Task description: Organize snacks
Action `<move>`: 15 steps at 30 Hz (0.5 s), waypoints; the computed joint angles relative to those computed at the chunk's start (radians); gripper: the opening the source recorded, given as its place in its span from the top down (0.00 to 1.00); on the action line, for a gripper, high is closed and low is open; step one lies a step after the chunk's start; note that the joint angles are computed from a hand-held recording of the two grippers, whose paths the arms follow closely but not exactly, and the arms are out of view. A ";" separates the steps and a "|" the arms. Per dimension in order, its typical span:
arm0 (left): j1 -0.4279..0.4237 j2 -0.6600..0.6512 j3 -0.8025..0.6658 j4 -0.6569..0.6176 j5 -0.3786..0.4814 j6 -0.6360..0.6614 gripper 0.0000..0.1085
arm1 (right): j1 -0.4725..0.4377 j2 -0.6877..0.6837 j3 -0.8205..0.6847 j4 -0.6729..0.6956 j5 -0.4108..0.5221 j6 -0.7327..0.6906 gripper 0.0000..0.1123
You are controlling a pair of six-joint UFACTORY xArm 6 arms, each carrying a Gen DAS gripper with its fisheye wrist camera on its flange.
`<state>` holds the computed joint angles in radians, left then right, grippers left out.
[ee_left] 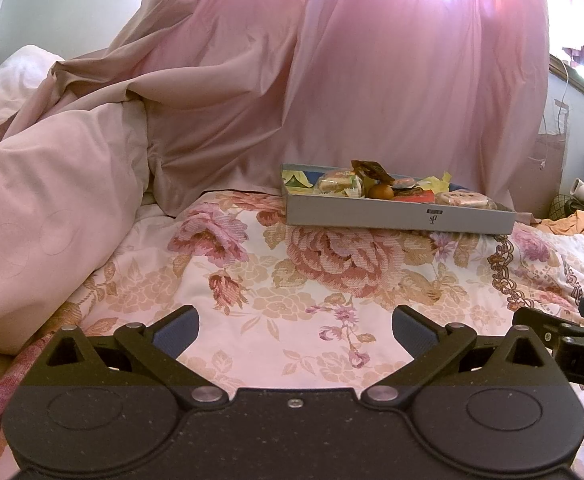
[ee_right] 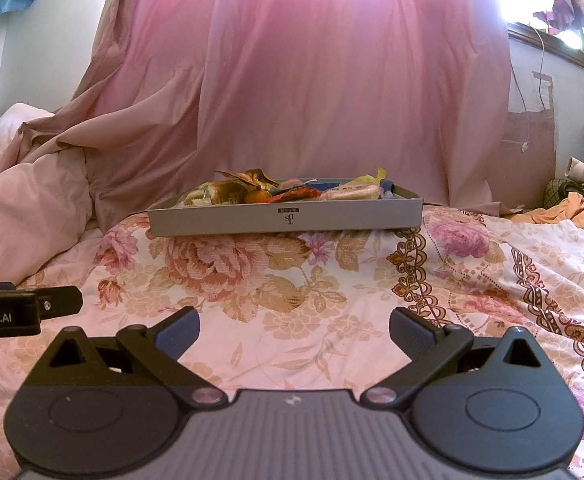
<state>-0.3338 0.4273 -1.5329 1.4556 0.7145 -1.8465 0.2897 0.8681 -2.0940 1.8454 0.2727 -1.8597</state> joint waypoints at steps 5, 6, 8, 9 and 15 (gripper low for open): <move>-0.001 0.001 -0.001 0.000 0.002 -0.001 0.06 | 0.000 0.000 0.000 0.002 0.001 -0.001 0.08; -0.001 0.001 -0.001 0.000 0.002 -0.001 0.06 | 0.000 0.000 0.000 0.002 0.001 -0.001 0.08; -0.001 0.002 -0.001 0.001 0.002 -0.003 0.06 | 0.000 0.000 0.000 0.002 0.001 -0.001 0.08; 0.000 0.001 -0.001 0.001 0.000 -0.002 0.06 | 0.000 0.000 0.000 0.002 0.001 -0.001 0.08; -0.006 0.004 -0.019 -0.073 0.017 0.032 0.06 | -0.001 0.000 0.000 -0.001 0.001 0.001 0.08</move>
<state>-0.3397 0.4310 -1.5523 1.3826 0.7310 -1.8149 0.2889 0.8685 -2.0944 1.8444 0.2741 -1.8585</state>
